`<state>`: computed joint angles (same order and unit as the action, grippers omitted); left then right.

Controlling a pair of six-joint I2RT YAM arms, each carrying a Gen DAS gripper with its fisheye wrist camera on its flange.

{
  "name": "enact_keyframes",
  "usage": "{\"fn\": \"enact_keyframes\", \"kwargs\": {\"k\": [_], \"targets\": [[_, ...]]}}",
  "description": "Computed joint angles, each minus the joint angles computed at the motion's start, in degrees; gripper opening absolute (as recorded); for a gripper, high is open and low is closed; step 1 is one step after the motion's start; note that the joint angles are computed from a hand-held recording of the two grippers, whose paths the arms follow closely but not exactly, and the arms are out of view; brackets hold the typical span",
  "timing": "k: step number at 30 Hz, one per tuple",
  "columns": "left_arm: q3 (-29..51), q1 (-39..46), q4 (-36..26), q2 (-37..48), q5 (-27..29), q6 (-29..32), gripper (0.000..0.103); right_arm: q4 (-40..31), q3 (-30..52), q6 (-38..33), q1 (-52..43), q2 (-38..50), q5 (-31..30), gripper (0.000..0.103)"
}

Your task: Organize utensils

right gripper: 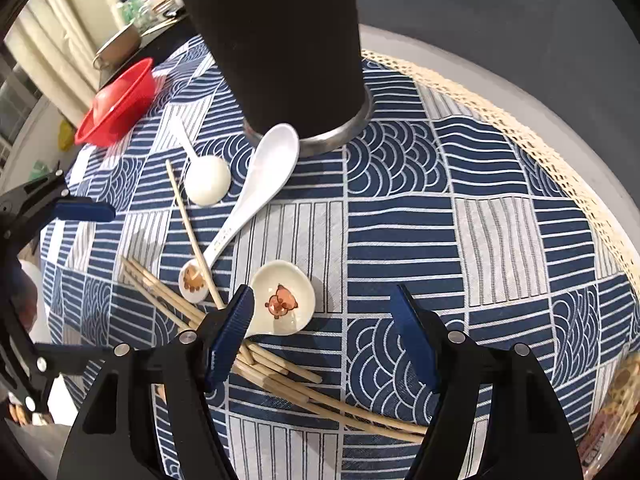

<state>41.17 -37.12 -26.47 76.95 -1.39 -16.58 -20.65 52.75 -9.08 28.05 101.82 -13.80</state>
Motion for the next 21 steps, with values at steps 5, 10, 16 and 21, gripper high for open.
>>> {"fn": "enact_keyframes", "kwargs": {"k": [5,10,16,21], "targets": [[-1.6,-2.9,1.1,0.9,-1.4,-4.7,0.097,1.7,-0.7,-0.7,-0.2,0.7,-2.1,0.052],[-2.8,-5.0,3.0,2.0,-1.2,-7.4,0.097,1.4,0.2,1.0,-2.8,2.7,-8.4,0.008],[-3.1,-6.3,5.9,5.6,-0.3,-9.9,0.097,3.5,-3.2,4.1,-4.9,0.2,-11.4,0.005],[-1.5,-9.1,6.1,7.6,-5.2,-10.9,0.097,3.3,-5.6,5.3,-4.9,-3.4,-10.0,0.005]]}}
